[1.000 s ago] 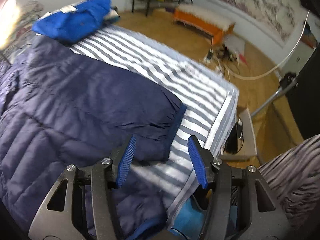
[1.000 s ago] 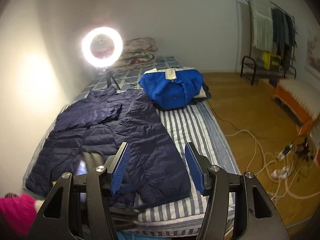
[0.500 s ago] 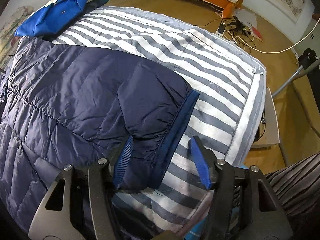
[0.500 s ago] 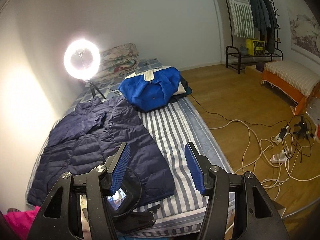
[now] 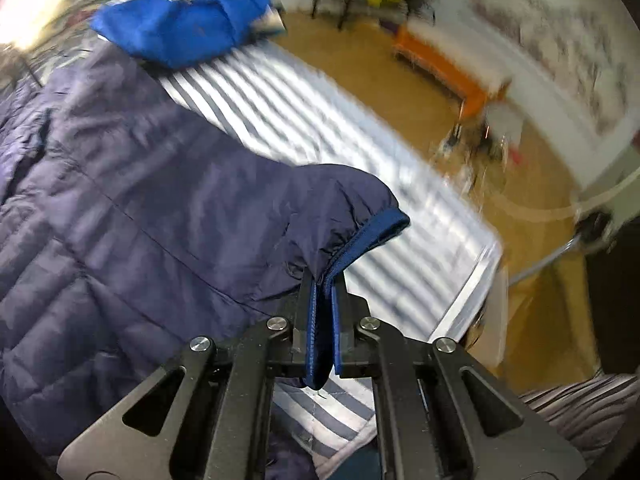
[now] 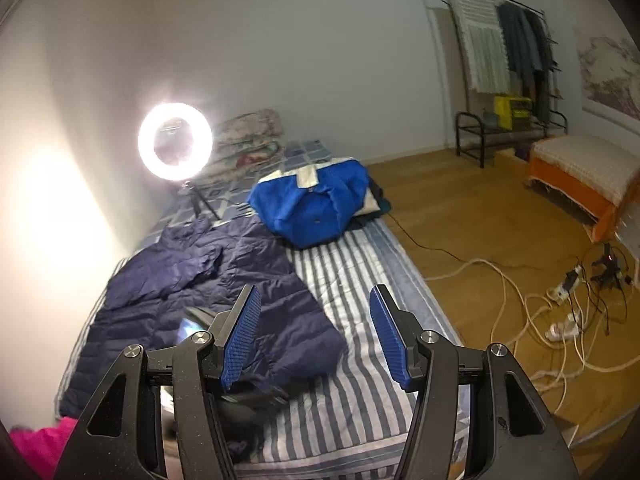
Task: Fold large clothes
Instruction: 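Fold the held sleeve across the jacket body and open the left gripper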
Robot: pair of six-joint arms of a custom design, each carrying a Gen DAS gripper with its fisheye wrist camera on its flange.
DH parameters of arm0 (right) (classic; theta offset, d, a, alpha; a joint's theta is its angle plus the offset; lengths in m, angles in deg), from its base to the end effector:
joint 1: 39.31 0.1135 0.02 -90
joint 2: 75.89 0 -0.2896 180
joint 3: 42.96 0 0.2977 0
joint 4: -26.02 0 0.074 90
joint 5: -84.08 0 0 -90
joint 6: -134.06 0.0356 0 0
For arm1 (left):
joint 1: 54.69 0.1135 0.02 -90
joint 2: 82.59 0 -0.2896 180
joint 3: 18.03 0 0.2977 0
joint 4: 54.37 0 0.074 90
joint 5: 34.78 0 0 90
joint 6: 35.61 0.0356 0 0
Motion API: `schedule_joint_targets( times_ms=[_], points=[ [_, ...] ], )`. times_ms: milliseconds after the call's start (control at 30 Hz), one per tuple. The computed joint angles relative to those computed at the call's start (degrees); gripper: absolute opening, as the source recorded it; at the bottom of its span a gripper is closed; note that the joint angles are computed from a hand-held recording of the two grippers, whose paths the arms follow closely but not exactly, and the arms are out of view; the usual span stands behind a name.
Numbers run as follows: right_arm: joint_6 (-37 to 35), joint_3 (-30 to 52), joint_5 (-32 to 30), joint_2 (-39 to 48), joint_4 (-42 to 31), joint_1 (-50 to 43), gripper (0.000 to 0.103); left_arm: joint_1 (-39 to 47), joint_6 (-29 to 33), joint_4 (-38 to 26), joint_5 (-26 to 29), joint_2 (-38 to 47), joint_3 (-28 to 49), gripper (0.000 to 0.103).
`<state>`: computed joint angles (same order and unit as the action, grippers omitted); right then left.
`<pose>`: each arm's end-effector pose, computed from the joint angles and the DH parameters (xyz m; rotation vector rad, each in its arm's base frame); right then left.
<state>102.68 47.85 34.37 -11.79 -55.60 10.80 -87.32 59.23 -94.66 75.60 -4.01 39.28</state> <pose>0.1572 0.1522 0.4251 0.4237 2.2063 0.0965 0.2386 -0.1675 0.1950 0.9750 2.4953 -0.6298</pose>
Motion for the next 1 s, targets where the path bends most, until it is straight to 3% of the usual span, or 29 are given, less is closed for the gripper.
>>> schedule_joint_targets(
  times_ms=[100,200,400,633,800,1000],
  points=[
    [-0.97,-0.87,-5.38,0.45,3.47,-3.08,0.056,8.44,2.95,-5.99,4.86,-1.81,4.86,0.004],
    [-1.85,1.47,-5.07,3.52,3.3,-2.43,0.056,18.83,7.03,-11.16,10.98,0.27,11.71,0.004],
    [-6.83,9.15,-8.79,13.79,8.26,-4.03,0.056,37.87,12.82,-17.95,19.24,14.8,30.34,0.003],
    [-11.14,10.9,-18.2,23.89,19.58,-6.49,0.056,50.73,10.74,-18.23,18.93,35.9,51.86,0.003],
    [-13.23,12.93,-22.74,28.79,20.2,-6.89,0.056,55.14,6.3,-17.98,15.0,50.34,66.43,0.003],
    [-16.42,16.4,-21.98,32.57,18.57,-6.23,0.056,57.09,3.72,-18.9,13.14,62.95,81.4,0.003]
  ],
)
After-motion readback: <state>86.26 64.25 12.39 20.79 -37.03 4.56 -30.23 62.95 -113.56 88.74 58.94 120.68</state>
